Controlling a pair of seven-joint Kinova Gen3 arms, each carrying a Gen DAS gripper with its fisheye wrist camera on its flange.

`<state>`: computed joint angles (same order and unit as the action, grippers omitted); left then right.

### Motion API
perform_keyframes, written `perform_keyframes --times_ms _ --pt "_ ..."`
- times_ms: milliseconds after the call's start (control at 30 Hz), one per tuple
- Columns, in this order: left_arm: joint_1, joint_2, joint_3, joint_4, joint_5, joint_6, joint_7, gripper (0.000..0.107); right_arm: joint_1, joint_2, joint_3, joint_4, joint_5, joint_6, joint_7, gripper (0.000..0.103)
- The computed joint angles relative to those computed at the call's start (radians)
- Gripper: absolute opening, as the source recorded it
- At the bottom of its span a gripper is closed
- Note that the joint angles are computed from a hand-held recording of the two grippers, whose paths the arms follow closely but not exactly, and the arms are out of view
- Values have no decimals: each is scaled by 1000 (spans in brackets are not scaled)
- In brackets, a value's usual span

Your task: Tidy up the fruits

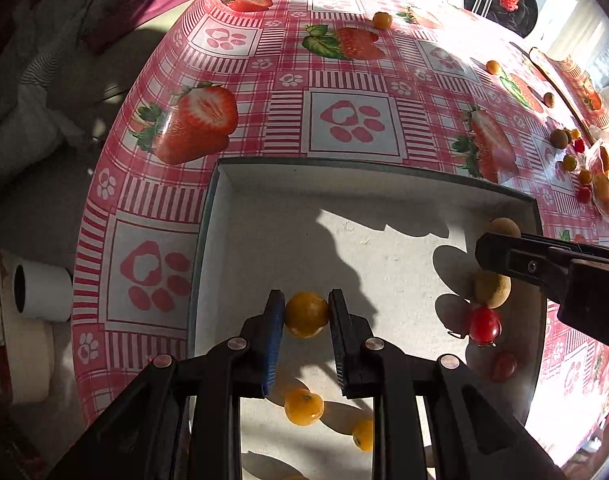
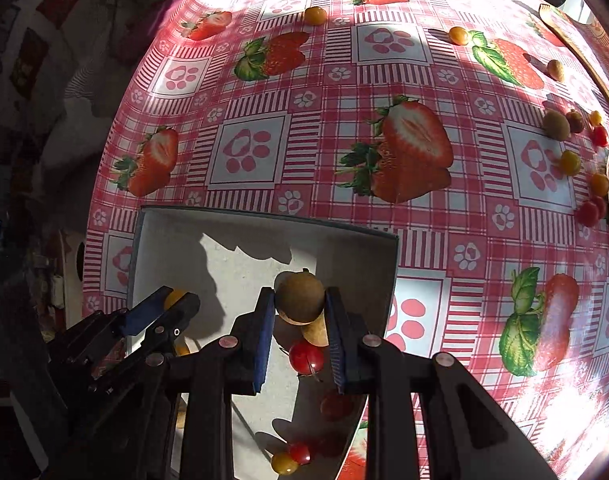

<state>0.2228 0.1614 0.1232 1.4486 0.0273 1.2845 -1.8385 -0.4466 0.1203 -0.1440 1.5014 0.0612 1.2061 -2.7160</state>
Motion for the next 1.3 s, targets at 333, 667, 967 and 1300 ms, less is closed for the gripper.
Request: perform_keyframes --times_ms 333,667,967,1300 --pt "4 7 1 5 -13 -11 -10 25 -13 91 16 -65 12 66 60 28" --pt "17 21 0 -35 -36 46 18 25 -4 23 15 -51 -17 60 58 54" --pt "-16 -56 -6 1 24 51 -29 101 -43 -37 -25 -77 30 143 -28 66" --pt "-46 -131 -17 3 26 87 -79 101 -83 -72 -63 -87 68 237 -133 68"
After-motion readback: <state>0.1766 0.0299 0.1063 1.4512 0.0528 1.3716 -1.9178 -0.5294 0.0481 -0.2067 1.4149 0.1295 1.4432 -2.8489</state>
